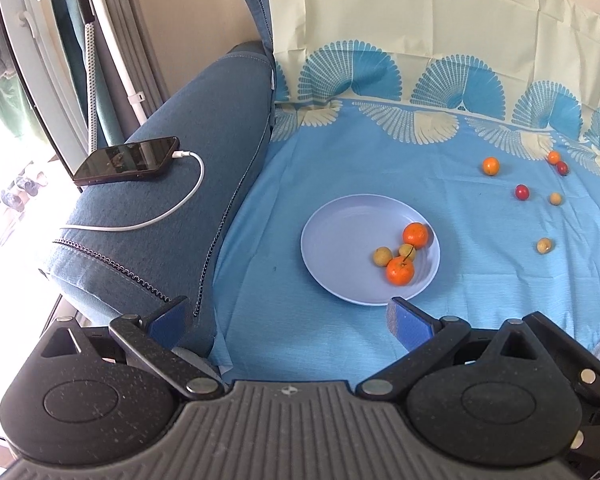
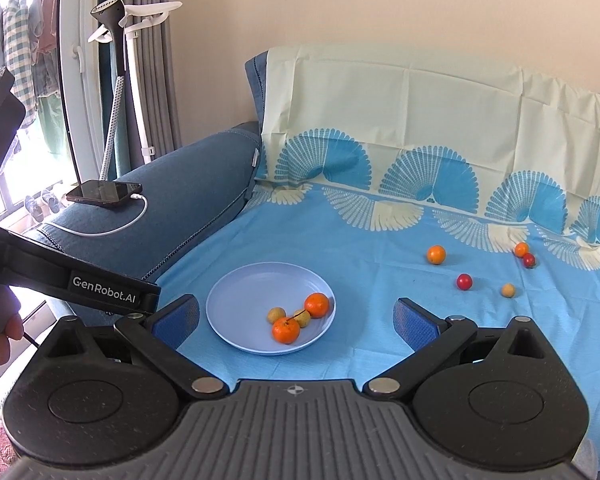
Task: Organize fruits
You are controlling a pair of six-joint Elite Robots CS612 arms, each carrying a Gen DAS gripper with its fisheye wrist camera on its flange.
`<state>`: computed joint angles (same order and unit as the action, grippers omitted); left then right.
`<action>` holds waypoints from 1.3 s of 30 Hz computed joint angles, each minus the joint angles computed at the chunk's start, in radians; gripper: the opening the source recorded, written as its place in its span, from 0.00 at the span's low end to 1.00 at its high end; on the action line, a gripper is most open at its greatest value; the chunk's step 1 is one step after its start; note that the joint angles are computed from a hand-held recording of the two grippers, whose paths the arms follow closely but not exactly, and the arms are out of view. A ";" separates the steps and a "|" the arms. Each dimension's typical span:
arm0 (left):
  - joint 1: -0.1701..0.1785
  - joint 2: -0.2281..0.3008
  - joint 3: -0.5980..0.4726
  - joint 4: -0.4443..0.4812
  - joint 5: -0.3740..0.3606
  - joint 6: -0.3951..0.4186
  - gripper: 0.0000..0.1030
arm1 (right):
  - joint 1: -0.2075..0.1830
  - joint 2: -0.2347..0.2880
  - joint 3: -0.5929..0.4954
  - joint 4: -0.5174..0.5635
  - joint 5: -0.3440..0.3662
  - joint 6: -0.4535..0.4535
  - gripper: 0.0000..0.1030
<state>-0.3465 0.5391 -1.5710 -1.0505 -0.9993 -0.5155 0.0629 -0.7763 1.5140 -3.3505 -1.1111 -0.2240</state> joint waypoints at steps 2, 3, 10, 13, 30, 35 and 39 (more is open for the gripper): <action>0.001 0.000 0.002 0.001 -0.002 0.000 1.00 | 0.002 0.001 -0.002 0.006 -0.003 -0.002 0.99; 0.001 0.000 0.003 0.001 -0.004 0.001 1.00 | 0.002 0.001 -0.003 0.009 -0.003 -0.003 0.99; 0.006 -0.002 0.017 0.012 -0.014 -0.006 1.00 | 0.002 0.006 -0.012 0.040 -0.004 -0.004 0.99; 0.008 -0.004 0.025 0.017 -0.016 -0.006 1.00 | 0.001 0.008 -0.016 0.051 -0.002 -0.004 0.99; 0.012 -0.026 0.098 0.016 -0.046 0.022 1.00 | -0.007 0.044 -0.069 0.115 -0.064 0.089 0.99; 0.009 -0.048 0.158 -0.019 -0.058 0.047 1.00 | -0.019 0.065 -0.090 0.113 -0.126 0.152 0.99; 0.011 -0.075 0.229 -0.064 -0.090 0.059 1.00 | -0.029 0.095 -0.125 0.116 -0.201 0.200 0.99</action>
